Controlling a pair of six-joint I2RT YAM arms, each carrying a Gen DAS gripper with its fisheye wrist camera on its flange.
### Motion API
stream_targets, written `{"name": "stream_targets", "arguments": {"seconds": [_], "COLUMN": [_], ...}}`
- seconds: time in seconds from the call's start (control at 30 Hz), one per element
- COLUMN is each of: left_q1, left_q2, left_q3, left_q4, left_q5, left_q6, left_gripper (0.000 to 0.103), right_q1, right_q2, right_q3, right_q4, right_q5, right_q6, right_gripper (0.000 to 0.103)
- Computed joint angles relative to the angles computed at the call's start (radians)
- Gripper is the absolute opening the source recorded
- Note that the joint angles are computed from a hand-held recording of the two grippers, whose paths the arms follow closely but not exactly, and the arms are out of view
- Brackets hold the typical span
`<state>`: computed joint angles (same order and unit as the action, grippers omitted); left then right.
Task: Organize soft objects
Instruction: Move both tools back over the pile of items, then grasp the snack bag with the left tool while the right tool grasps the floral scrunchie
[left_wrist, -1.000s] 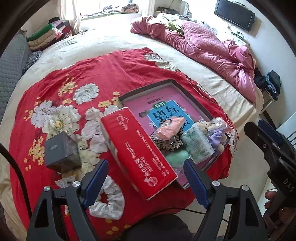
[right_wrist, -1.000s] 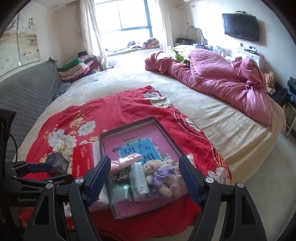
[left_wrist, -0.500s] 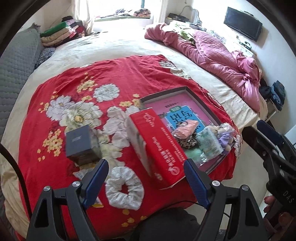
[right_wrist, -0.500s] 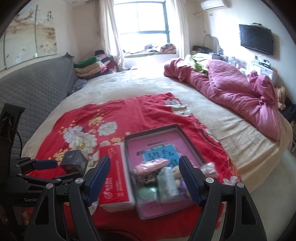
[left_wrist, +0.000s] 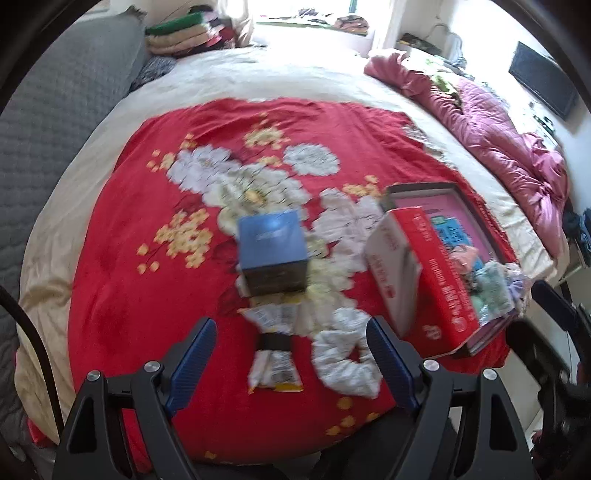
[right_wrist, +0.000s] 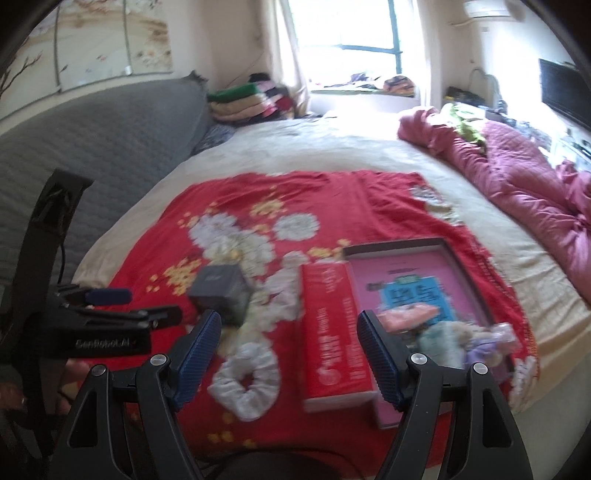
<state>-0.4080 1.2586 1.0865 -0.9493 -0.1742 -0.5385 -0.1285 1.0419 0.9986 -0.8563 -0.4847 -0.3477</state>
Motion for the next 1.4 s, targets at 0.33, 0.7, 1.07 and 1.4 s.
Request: {"name": "stream_targets", "arguments": {"seconds": [0.33, 0.7, 1.07, 1.4], "left_q1": [0.113, 0.153, 0.189, 0.188], "left_q2": [0.0, 0.131, 0.23, 0.31], "left_q3": [-0.161, -0.221, -0.247, -0.239], "left_q4": [0.076, 0.182, 0.26, 0.308], "left_q5": [0.053, 0.108, 0.177, 0.211], "left_q6": [0.05, 0.069, 0.089, 0.103], "left_gripper": [0.083, 0.083, 0.083, 0.083], "right_q1": [0.24, 0.442, 0.594, 0.583], "right_q2": [0.019, 0.119, 0.271, 0.363], "right_q3": [-0.13, -0.232, -0.288, -0.29], "right_q4": [0.041, 0.131, 0.278, 0.396], "right_q5": [0.154, 0.337, 0.515, 0.531], "right_q6": [-0.016, -0.098, -0.148, -0.165], "right_gripper": [0.077, 0.077, 0.077, 0.025]}}
